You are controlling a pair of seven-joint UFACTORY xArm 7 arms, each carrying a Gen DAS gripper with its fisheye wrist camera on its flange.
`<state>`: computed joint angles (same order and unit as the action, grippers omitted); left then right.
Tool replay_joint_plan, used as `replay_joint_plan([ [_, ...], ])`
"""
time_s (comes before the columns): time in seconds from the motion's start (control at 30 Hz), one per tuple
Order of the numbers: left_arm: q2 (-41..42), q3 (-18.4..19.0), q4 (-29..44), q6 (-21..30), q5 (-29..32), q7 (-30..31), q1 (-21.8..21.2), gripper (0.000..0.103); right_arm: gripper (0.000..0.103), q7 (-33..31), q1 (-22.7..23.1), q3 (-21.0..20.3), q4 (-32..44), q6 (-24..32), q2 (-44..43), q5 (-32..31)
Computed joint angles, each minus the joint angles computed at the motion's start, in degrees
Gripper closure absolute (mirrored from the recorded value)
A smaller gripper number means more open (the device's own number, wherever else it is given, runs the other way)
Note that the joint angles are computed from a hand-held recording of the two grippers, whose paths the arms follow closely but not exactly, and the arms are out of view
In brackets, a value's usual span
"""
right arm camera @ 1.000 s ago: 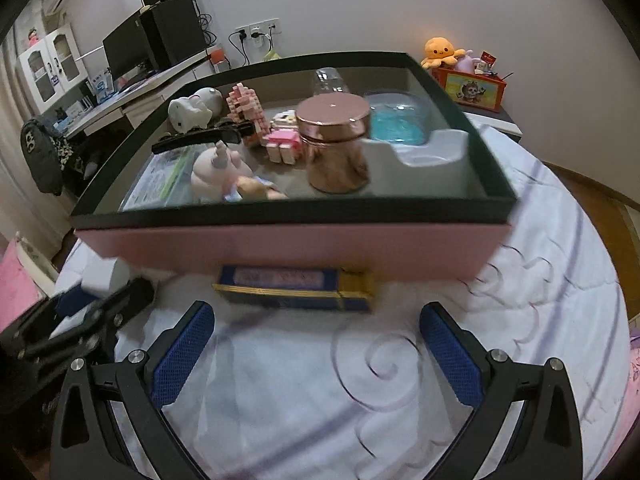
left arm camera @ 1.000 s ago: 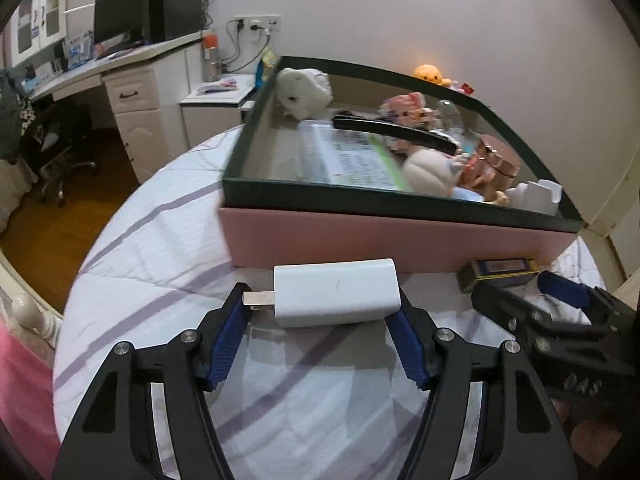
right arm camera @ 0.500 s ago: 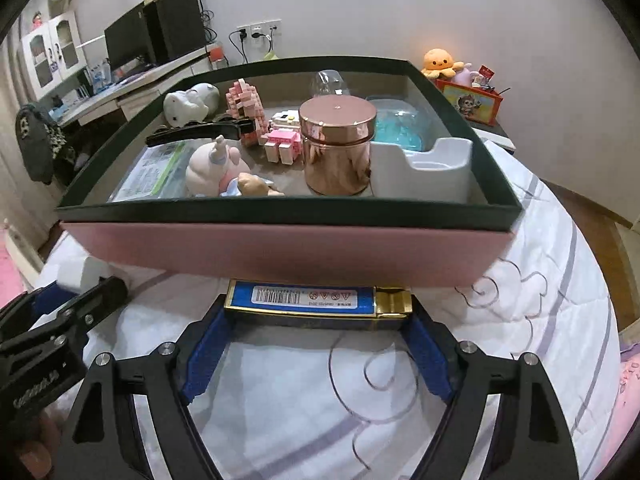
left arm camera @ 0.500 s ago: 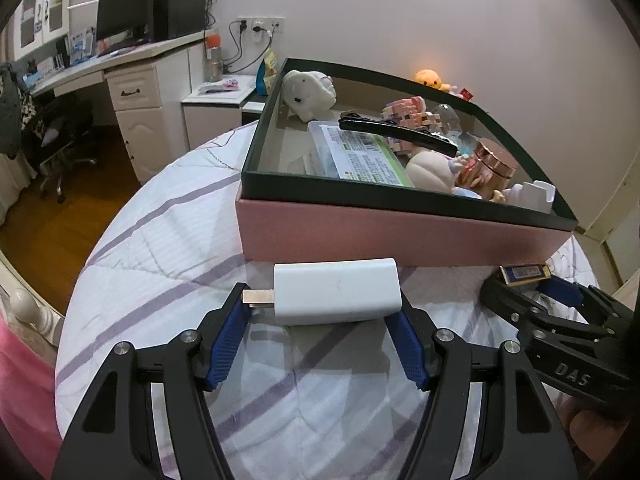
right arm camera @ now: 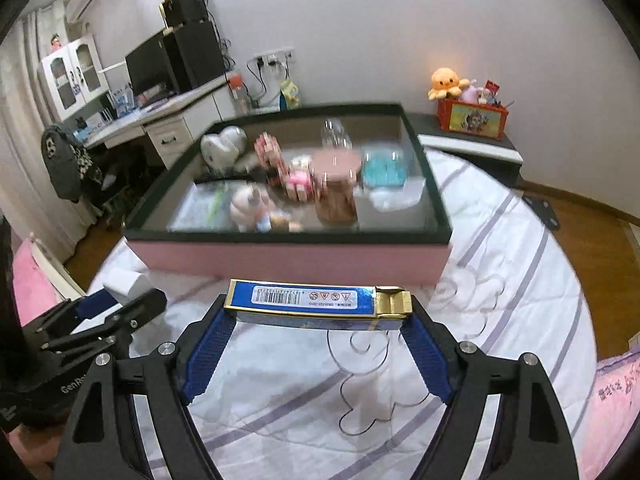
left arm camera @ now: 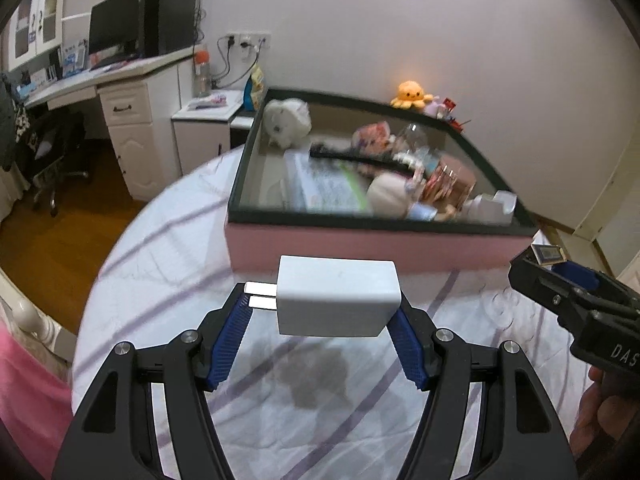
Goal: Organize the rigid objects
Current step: 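Lower the charger and box into the tray and open both grippers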
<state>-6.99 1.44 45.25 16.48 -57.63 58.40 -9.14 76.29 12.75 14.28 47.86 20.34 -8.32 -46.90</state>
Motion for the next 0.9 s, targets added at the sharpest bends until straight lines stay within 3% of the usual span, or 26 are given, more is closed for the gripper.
replay_joint_plan([
  [0.23, 1.6, -0.2, 6.4, 0.0, -2.2, 1.7, -0.1, 0.036, 0.02, -2.8, -2.0, -1.3, 4.4, -0.2, 0.3, -1.8],
  [0.43, 7.1, -2.5, 15.1, -0.1, -1.3, -0.3, 1.4, 0.036, 0.02, -6.5, -2.6, -3.7, 11.2, -0.9, 4.7, -1.7],
  [0.6, 14.0, -5.4, 23.4, -0.1, 4.5, -6.4, 3.1, 0.036, 0.02, -12.2, -1.2, -6.8, 17.7, -1.3, 11.0, 1.9],
  [0.9, 22.8, -8.2, 31.4, -0.6, 19.0, -18.8, 4.9, 0.036, 0.019, -21.0, 2.3, -11.8, 23.8, -1.6, 19.2, 11.2],
])
